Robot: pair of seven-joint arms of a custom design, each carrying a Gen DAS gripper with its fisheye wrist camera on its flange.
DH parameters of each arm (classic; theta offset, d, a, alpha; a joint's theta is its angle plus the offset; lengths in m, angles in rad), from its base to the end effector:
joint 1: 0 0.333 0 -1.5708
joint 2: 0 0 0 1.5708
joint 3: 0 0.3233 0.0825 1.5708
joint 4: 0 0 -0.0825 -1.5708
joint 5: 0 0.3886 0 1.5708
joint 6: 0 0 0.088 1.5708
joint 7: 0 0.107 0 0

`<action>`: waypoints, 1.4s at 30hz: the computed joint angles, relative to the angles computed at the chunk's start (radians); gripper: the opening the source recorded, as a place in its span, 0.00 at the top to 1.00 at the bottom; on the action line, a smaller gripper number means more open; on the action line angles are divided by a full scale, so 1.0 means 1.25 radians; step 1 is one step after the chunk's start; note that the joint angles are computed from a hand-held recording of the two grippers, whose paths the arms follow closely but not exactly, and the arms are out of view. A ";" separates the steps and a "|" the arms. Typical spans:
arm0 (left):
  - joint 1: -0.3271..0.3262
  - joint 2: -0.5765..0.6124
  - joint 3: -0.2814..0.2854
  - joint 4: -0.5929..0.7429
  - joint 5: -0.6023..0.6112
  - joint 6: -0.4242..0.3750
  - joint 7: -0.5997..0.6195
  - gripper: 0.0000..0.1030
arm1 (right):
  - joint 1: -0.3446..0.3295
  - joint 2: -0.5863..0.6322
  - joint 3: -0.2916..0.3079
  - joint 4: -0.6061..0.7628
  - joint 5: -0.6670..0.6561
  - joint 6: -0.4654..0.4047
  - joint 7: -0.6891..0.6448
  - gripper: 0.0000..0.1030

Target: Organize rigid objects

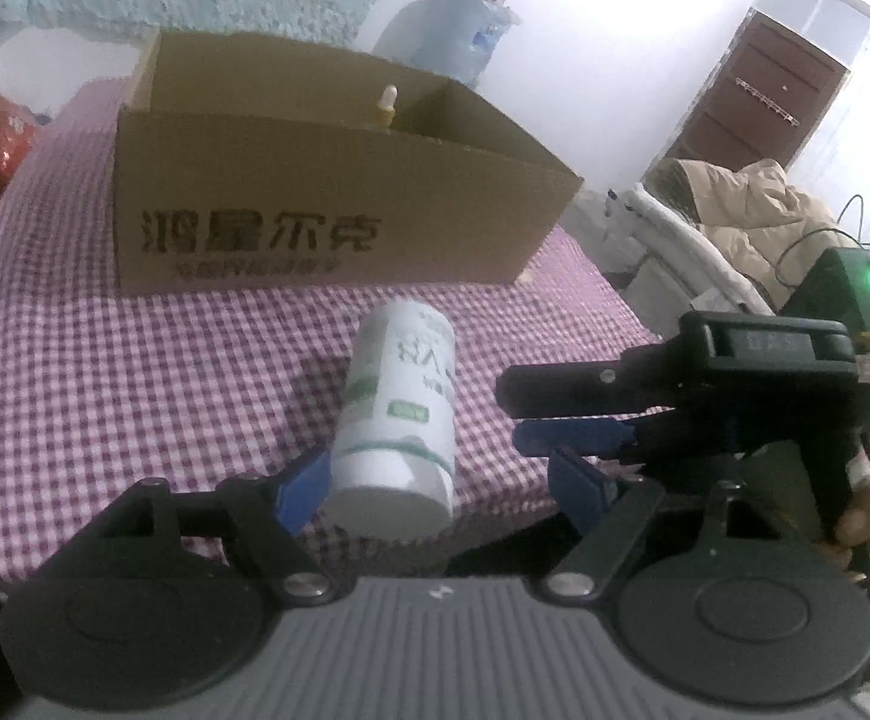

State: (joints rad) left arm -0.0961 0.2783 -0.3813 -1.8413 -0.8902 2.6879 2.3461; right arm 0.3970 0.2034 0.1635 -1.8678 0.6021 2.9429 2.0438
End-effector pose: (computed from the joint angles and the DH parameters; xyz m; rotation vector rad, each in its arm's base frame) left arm 0.6121 -0.2653 0.4454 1.4577 -2.4560 1.3069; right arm 0.5821 0.3124 0.5078 -1.1663 1.9004 0.1903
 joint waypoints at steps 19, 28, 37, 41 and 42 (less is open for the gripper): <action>0.014 0.042 -0.037 0.034 0.039 0.031 -0.037 0.48 | -0.036 0.057 0.067 0.051 0.236 0.005 -0.180 0.37; 0.018 0.045 -0.040 0.073 -0.004 0.015 -0.001 0.48 | -0.083 0.032 0.116 0.053 0.561 0.046 -0.440 0.36; 0.028 0.093 -0.049 0.158 -0.030 -0.026 -0.021 0.44 | -0.050 0.023 0.057 0.081 0.676 0.055 -0.522 0.35; 0.031 0.121 -0.054 0.201 -0.039 -0.046 -0.031 0.44 | -0.050 0.028 0.045 0.100 0.682 0.064 -0.516 0.35; 0.029 0.128 -0.053 0.212 -0.036 -0.046 -0.036 0.44 | -0.050 0.028 0.045 0.102 0.686 0.067 -0.518 0.35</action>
State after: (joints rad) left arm -0.0596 0.4386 -0.4477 -1.5760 -0.9347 2.6302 2.3009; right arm 0.3342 0.2385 0.2192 -1.7399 1.4594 3.0262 1.3963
